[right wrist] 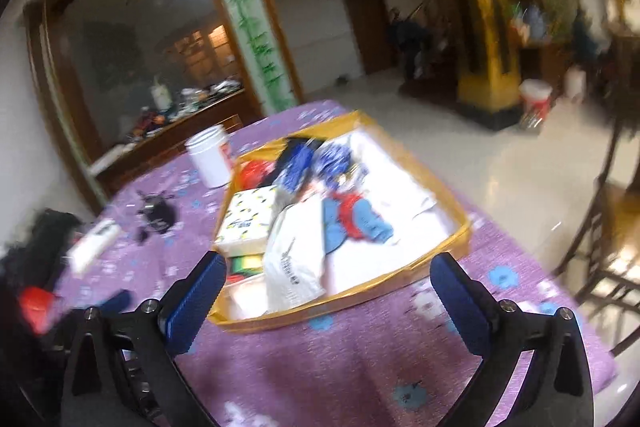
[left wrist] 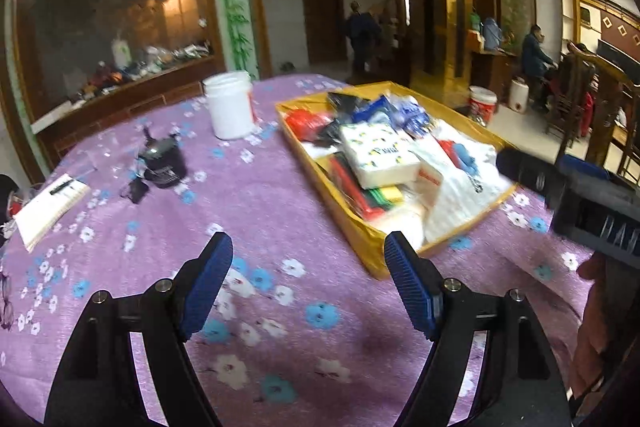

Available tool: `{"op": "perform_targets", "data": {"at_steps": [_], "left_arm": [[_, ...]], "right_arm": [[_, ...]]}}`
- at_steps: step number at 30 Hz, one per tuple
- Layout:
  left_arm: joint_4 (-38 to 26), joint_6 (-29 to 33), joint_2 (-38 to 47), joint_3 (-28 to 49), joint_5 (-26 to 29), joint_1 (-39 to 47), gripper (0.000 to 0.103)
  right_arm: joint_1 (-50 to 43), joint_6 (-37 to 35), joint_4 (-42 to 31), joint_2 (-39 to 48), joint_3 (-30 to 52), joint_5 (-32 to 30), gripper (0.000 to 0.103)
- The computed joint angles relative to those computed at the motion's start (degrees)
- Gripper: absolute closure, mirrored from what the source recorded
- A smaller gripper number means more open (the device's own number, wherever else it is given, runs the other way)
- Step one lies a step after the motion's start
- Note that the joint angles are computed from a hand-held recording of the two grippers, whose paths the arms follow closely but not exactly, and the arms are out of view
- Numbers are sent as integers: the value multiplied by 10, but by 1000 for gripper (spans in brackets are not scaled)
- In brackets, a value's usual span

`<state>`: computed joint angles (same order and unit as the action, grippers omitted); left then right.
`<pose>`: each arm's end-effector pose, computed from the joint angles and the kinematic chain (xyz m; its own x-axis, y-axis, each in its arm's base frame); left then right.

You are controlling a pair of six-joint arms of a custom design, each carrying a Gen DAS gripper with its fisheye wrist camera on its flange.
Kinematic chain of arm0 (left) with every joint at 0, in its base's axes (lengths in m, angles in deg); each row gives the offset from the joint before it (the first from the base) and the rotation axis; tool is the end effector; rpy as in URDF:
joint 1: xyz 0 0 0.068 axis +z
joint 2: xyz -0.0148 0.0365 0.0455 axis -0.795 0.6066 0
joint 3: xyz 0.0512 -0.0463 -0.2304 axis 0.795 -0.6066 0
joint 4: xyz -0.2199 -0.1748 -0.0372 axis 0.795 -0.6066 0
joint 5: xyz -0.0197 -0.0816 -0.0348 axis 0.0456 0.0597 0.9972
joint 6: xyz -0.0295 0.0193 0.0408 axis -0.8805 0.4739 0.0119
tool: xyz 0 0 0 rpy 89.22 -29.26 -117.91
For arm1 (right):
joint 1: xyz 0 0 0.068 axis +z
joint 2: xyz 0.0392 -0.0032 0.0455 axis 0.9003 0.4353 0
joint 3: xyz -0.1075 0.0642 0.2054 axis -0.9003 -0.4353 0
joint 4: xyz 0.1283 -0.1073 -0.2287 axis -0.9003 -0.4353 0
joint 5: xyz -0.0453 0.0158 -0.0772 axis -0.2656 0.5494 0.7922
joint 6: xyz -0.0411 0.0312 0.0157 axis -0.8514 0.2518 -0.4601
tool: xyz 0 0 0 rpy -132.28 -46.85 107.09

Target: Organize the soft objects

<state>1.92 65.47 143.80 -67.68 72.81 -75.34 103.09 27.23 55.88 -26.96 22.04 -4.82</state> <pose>0.2151 -0.0844 0.1314 -0.5119 0.2229 -0.8297 0.2780 0.9568 0.0855 0.1593 0.1014 0.1516 -0.4689 0.2180 -0.8559 0.1572 0.9742 0.1620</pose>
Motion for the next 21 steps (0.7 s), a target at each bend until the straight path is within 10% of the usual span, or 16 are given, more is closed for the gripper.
{"op": "perform_targets", "data": {"at_steps": [21], "left_arm": [[18,47,40,11,-93,-41,19]], "right_arm": [[29,32,32,103,7,62,0]]}}
